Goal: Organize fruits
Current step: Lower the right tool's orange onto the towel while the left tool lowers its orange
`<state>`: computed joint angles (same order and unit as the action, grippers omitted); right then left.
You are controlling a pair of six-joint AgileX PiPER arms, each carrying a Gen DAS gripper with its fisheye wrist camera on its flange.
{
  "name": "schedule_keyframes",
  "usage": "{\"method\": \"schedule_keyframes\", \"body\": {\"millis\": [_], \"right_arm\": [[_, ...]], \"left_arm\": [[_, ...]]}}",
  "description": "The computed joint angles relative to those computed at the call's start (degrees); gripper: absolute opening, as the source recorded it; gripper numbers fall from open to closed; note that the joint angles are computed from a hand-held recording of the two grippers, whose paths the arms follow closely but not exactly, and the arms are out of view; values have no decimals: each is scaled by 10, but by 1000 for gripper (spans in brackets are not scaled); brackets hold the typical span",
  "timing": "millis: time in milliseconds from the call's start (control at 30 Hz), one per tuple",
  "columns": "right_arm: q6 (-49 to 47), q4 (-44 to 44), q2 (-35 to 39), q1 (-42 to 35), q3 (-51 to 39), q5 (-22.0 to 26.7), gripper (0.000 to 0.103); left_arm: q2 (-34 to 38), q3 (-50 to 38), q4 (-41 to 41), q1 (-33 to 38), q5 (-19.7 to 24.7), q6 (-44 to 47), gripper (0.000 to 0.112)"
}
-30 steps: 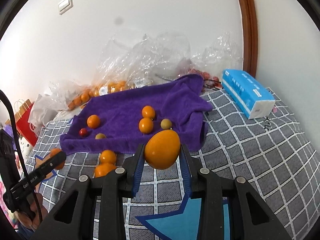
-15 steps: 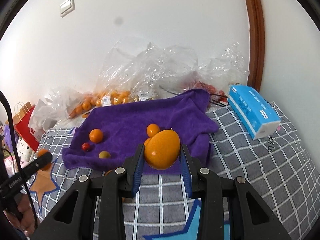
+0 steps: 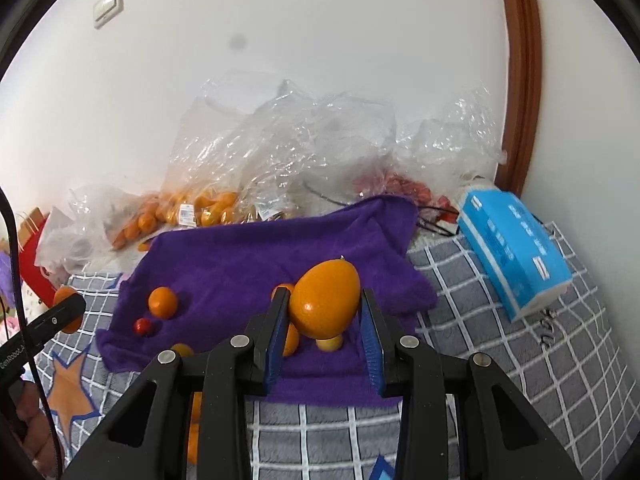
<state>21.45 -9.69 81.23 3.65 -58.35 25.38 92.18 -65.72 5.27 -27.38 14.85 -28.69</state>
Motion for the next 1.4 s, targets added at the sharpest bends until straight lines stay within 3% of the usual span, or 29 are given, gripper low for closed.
{"method": "schedule_keyframes", "body": {"millis": [367, 833, 1200, 1400], "right_arm": [[23, -48, 67, 8, -44, -6, 35], [-67, 55, 154, -29, -64, -38, 35], [-88, 71, 188, -30, -62, -37, 35], [-107, 93, 194, -36, -64, -34, 35]], "left_arm": [[88, -95, -102, 6, 47, 103, 40], [180, -198, -162, 3, 120, 168, 40], [226, -234, -109, -17, 154, 121, 40], [236, -241, -125, -15, 162, 129, 40]]}}
